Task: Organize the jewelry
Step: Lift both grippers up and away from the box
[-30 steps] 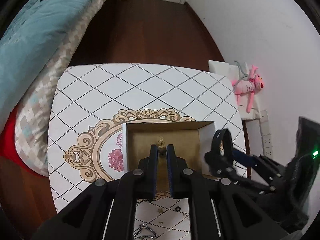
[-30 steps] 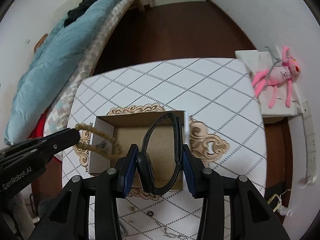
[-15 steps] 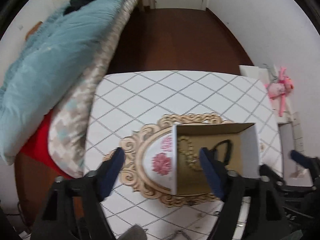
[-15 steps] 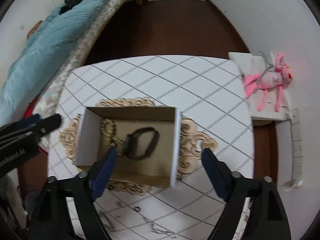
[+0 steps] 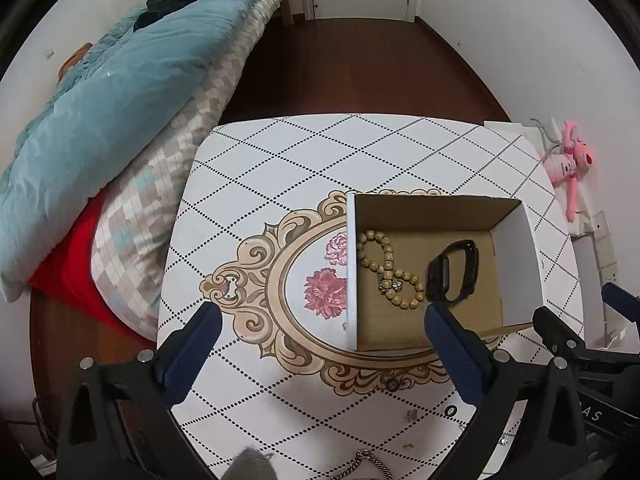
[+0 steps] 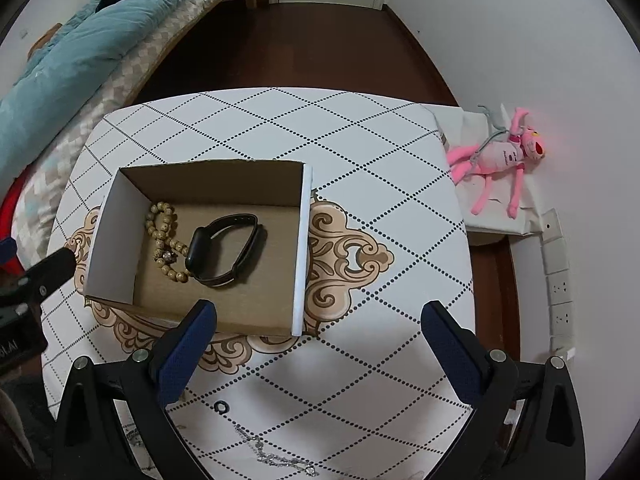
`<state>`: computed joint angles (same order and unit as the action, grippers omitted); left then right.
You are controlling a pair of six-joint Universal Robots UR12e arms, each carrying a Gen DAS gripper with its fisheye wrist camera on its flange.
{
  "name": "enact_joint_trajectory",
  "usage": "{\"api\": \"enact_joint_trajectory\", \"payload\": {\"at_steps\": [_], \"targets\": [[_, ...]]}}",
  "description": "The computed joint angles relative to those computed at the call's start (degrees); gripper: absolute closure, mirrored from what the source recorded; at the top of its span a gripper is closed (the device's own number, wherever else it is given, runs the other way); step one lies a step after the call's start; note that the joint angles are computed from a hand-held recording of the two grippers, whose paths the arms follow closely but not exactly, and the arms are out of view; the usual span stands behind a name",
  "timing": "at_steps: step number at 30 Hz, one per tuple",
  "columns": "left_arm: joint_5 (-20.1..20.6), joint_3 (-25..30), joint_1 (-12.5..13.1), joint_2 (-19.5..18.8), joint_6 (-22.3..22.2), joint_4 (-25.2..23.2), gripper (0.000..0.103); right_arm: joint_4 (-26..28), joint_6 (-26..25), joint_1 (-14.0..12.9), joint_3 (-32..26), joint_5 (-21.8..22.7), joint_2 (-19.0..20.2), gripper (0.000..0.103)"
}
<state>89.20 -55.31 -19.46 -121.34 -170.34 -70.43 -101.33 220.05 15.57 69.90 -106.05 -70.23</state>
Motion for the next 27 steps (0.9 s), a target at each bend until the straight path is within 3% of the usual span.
{"api": "enact_joint_trajectory", "payload": {"at_steps": [9, 22, 27], "targets": [[-2.21, -3.18, 0.24, 3.35, -0.17, 4.44, 0.0, -1.77, 1.47, 1.47, 0.2, -4.06, -1.96, 0.0], [-6.71, -10.21, 1.22, 10.83, 1.6, 10.24, 0.0, -3.93, 4.09, 5.77, 1.15, -13.43, -6.33, 0.0], [-7.33, -11.79, 1.62, 12.63, 1.13, 11.05, 0.0, -5.81, 6.28, 7.03, 2.41, -13.89, -8.36, 0.0]]}}
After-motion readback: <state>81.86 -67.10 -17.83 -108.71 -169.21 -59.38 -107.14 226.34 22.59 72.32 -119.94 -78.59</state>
